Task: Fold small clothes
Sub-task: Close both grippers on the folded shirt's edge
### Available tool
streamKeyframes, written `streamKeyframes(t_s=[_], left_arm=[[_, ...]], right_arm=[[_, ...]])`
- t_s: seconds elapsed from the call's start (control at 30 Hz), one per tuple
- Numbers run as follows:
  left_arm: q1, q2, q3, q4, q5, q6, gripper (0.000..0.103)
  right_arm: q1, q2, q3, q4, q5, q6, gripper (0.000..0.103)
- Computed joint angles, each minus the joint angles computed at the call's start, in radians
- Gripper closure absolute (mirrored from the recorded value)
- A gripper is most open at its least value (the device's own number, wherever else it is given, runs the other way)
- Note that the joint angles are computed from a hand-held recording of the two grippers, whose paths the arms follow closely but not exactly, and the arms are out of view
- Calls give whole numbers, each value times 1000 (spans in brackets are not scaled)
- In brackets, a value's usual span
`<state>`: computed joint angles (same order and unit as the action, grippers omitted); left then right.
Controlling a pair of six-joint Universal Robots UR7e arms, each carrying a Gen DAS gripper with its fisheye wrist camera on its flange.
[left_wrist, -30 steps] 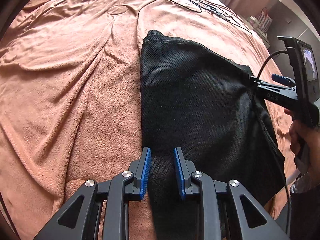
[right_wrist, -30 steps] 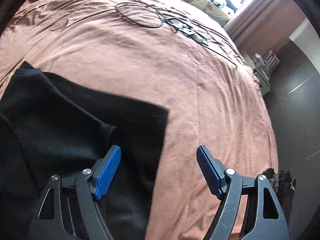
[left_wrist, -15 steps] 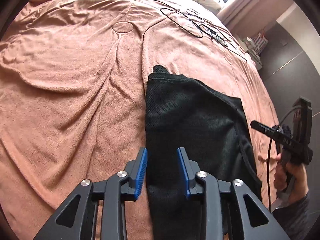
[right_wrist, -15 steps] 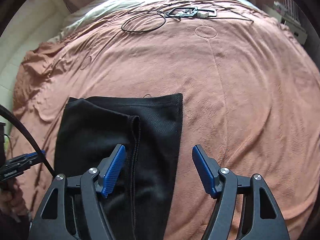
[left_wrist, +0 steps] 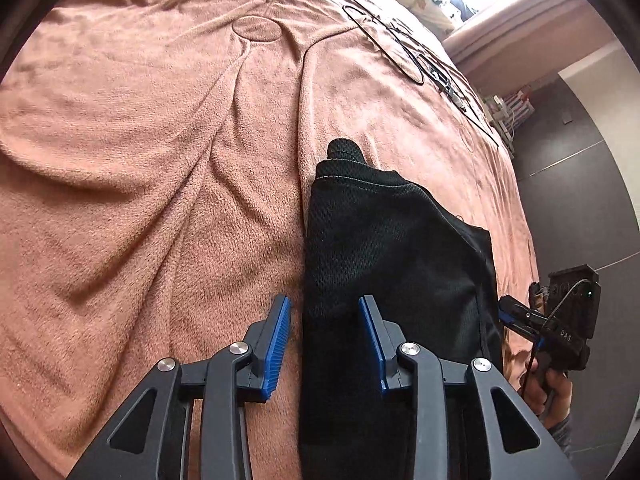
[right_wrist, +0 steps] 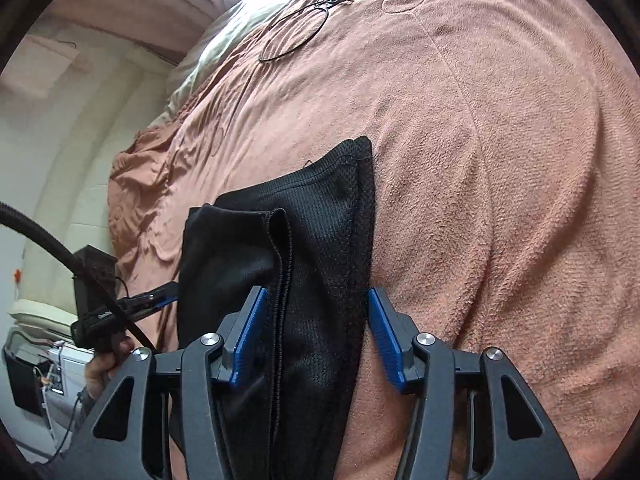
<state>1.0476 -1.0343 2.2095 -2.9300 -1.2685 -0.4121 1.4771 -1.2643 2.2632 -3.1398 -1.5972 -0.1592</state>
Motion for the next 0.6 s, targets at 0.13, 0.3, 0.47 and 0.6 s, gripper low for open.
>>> streamKeyframes(t_s=[0.13,0.3,0.47,0.6], left_arm=[[35,29,-32,-18,-44,12,77],[69,71,-88,-34,-90,26,78],[73,102,-122,-40,-80,30,81],[48,99,-120,-32,-30,16,93]], right_arm=[[-58,10,-8,12,125,-32,53],[-84,51,-59,52,193,-75,53],[-49,121,-133,83,136,-115,75],[-24,150,-157,51,73,-111,95]])
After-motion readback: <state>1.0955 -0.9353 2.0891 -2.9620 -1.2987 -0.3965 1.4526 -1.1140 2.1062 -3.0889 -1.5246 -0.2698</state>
